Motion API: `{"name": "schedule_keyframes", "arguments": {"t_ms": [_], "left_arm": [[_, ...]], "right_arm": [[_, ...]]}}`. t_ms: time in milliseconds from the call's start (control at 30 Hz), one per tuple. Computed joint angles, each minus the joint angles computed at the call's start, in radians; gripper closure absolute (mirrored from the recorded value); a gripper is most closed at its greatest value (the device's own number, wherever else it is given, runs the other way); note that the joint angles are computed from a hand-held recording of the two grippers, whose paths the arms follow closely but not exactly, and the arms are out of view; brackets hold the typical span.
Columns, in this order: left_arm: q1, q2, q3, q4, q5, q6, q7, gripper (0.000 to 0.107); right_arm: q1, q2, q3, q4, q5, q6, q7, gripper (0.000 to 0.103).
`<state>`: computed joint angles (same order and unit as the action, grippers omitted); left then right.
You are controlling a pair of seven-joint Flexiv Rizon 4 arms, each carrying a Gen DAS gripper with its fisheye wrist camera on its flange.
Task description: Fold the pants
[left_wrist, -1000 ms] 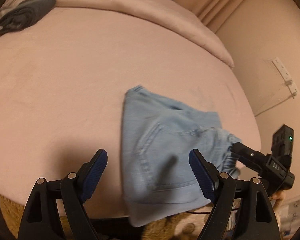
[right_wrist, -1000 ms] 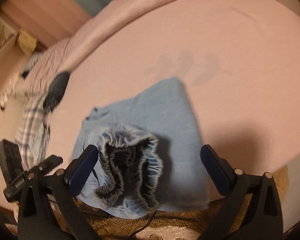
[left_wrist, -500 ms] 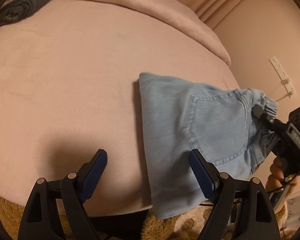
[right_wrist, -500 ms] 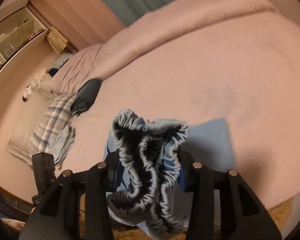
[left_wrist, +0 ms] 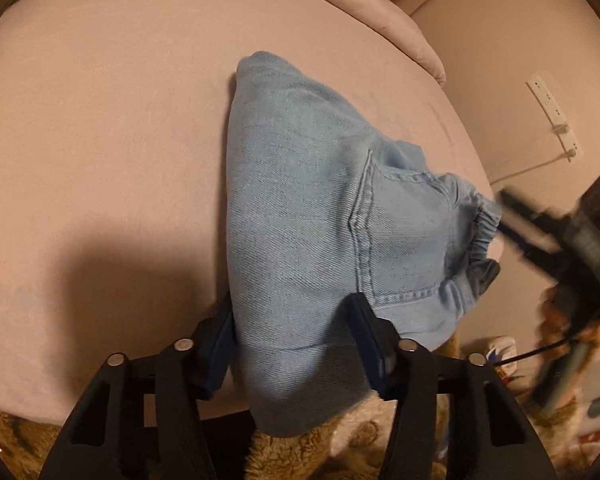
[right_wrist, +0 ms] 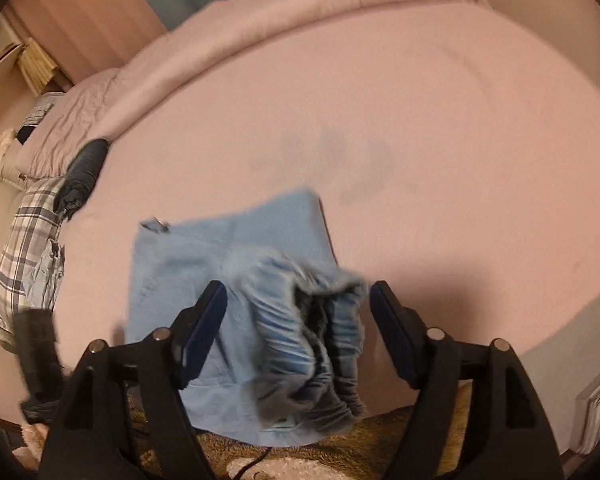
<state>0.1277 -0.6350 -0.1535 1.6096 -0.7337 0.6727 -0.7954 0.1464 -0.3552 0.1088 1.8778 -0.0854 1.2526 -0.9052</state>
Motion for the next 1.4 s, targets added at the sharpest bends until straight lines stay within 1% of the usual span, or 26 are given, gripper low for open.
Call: {"name": "schedule_keyframes", "arguments": {"t_ms": [67, 100, 133, 167, 233, 267, 333, 367, 433, 467, 533, 567, 600, 667, 767, 867, 967, 1100, 1167, 1233, 1267, 1333, 1367, 1400], "left_arm": [[-0.002, 0.016, 0.000, 0.025, 0.000, 0.025, 0.029, 0.064], [-0.001, 0.021, 0.001, 0.028, -0.001, 0.021, 0.027, 0.066], [0.000, 0.021, 0.003, 0.027, 0.000, 0.018, 0.024, 0.066], [-0.001, 0.022, 0.004, 0.027, 0.001, 0.018, 0.022, 0.067], [-0.001, 0.032, 0.007, 0.041, 0.000, 0.031, 0.031, 0.068], [-0.004, 0.038, 0.009, 0.048, 0.002, 0.040, 0.034, 0.070], [-0.013, 0.044, 0.012, 0.055, 0.007, 0.065, 0.036, 0.082], [-0.014, 0.050, 0.012, 0.058, 0.014, 0.073, 0.046, 0.083], [-0.013, 0.058, 0.011, 0.064, 0.012, 0.075, 0.050, 0.084], [-0.015, 0.059, 0.014, 0.063, 0.017, 0.073, 0.046, 0.085], [-0.018, 0.070, 0.015, 0.076, 0.017, 0.094, 0.053, 0.085], [-0.027, 0.071, 0.015, 0.076, 0.022, 0.113, 0.052, 0.086], [-0.029, 0.080, 0.017, 0.085, 0.025, 0.123, 0.056, 0.086], [-0.022, 0.096, 0.008, 0.106, 0.011, 0.138, 0.087, 0.086], [-0.024, 0.106, 0.014, 0.120, 0.012, 0.150, 0.104, 0.086], [-0.036, 0.112, 0.042, 0.145, 0.057, 0.159, 0.084, 0.086], [-0.030, 0.125, 0.036, 0.172, 0.052, 0.169, 0.088, 0.086], [-0.028, 0.149, 0.042, 0.206, 0.059, 0.171, 0.098, 0.086], [-0.028, 0.170, 0.045, 0.230, 0.056, 0.173, 0.104, 0.086], [-0.024, 0.188, 0.049, 0.245, 0.049, 0.162, 0.112, 0.086], [-0.022, 0.196, 0.051, 0.249, 0.046, 0.157, 0.116, 0.086], [-0.008, 0.220, 0.056, 0.266, 0.027, 0.145, 0.154, 0.086], [-0.007, 0.230, 0.055, 0.273, 0.010, 0.155, 0.170, 0.083], [-0.006, 0.241, 0.053, 0.282, -0.014, 0.178, 0.191, 0.075]], "right_arm": [[0.035, 0.014, -0.046, -0.006, -0.070, 0.022, 0.041, 0.022], [0.043, 0.007, -0.052, -0.020, -0.089, 0.039, 0.048, 0.022], [0.031, -0.012, -0.028, -0.056, -0.081, 0.043, 0.022, 0.022], [0.000, -0.043, 0.029, -0.116, -0.035, 0.018, -0.052, 0.023], [-0.032, -0.117, 0.119, -0.240, 0.040, -0.045, -0.176, 0.023], [-0.026, -0.165, 0.142, -0.304, 0.060, -0.074, -0.222, 0.024], [-0.010, -0.247, 0.169, -0.420, 0.094, -0.151, -0.284, 0.024], [-0.001, -0.297, 0.182, -0.490, 0.112, -0.205, -0.313, 0.028], [0.034, -0.366, 0.167, -0.590, 0.115, -0.289, -0.337, 0.034], [0.053, -0.400, 0.155, -0.636, 0.111, -0.328, -0.353, 0.038], [0.095, -0.456, 0.112, -0.718, 0.087, -0.419, -0.347, 0.055], [0.112, -0.484, 0.096, -0.764, 0.079, -0.473, -0.339, 0.068], [0.108, -0.505, 0.108, -0.799, 0.100, -0.500, -0.352, 0.079], [0.081, -0.493, 0.144, -0.794, 0.170, -0.473, -0.403, 0.085], [0.068, -0.471, 0.147, -0.761, 0.227, -0.398, -0.440, 0.087], [0.081, -0.501, 0.137, -0.785, 0.240, -0.418, -0.429, 0.088], [0.097, -0.514, 0.128, -0.776, 0.245, -0.395, -0.420, 0.088], [0.109, -0.524, 0.117, -0.800, 0.233, -0.409, -0.395, 0.087], [0.107, -0.515, 0.117, -0.783, 0.232, -0.394, -0.399, 0.087], [0.102, -0.508, 0.121, -0.772, 0.235, -0.377, -0.404, 0.086], [0.100, -0.504, 0.122, -0.770, 0.237, -0.376, -0.399, 0.082], [0.103, -0.473, 0.105, -0.737, 0.224, -0.376, -0.380, 0.069], [0.119, -0.440, 0.075, -0.696, 0.198, -0.343, -0.356, 0.051], [0.127, -0.408, 0.057, -0.648, 0.180, -0.291, -0.345, 0.032]]}}
